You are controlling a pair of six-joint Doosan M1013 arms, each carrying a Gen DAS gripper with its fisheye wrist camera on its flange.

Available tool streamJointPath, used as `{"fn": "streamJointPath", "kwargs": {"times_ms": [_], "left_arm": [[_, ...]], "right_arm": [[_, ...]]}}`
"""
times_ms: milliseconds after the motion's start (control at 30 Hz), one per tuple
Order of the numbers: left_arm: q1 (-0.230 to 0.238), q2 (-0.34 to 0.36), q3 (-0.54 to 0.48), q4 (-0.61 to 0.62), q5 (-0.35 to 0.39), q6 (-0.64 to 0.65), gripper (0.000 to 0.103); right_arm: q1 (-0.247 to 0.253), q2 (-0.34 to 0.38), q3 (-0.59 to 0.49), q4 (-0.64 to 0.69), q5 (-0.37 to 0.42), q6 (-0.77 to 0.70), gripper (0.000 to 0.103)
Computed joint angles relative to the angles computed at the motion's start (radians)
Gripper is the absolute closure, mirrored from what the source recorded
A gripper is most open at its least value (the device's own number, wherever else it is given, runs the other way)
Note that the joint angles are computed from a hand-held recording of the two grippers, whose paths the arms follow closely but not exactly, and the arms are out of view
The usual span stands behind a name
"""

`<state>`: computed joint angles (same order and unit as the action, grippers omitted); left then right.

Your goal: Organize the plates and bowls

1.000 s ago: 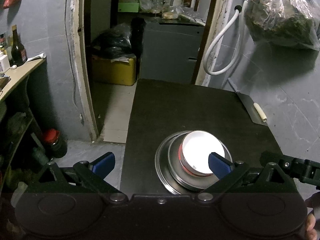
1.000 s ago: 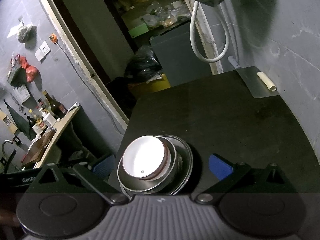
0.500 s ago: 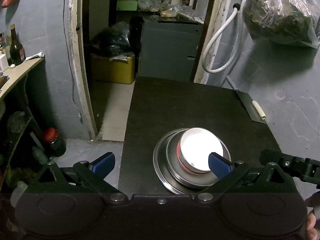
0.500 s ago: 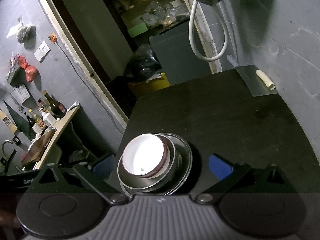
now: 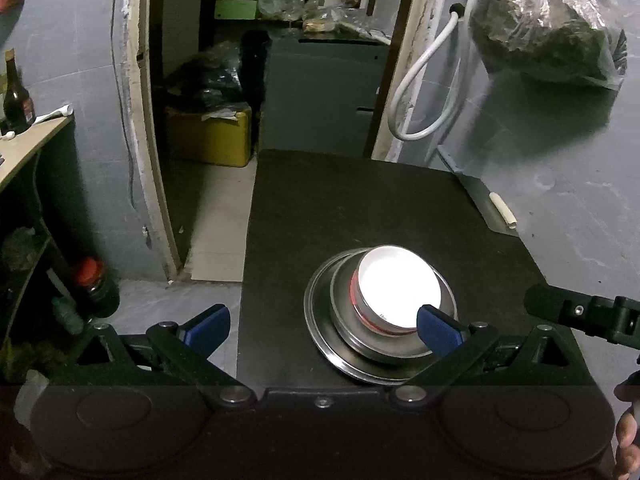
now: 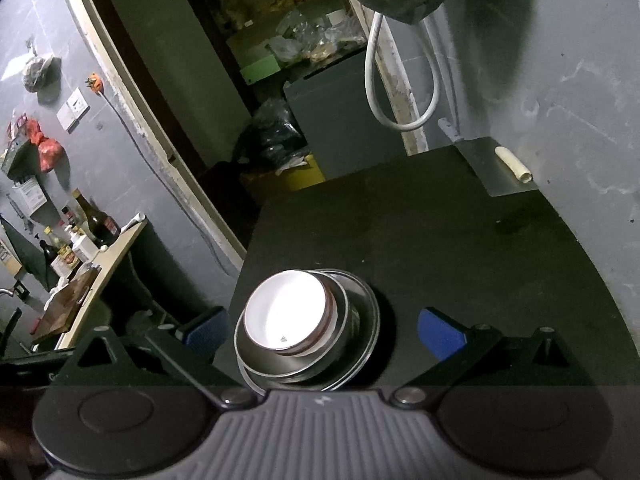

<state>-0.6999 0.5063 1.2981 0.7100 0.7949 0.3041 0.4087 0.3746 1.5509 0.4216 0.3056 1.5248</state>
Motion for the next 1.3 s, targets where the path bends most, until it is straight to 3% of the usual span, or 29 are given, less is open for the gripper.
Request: {"fn": "streamJointPath", "kwargs": {"times_ms": [833,1300], "left_arm": [[-0.006,-0.083,0.134,0.017,-0.119,0.008,0.003],[-0.018,-0.145,0.223,0.056,-0.146,-0.027,0.001]], "right_arm": [[0.076,-0.072,0.09,-0.575,-0.045,0.606,0.0],[0.123,-0.107,0.138,-0.834,-0.043,0.887,0.0]]}}
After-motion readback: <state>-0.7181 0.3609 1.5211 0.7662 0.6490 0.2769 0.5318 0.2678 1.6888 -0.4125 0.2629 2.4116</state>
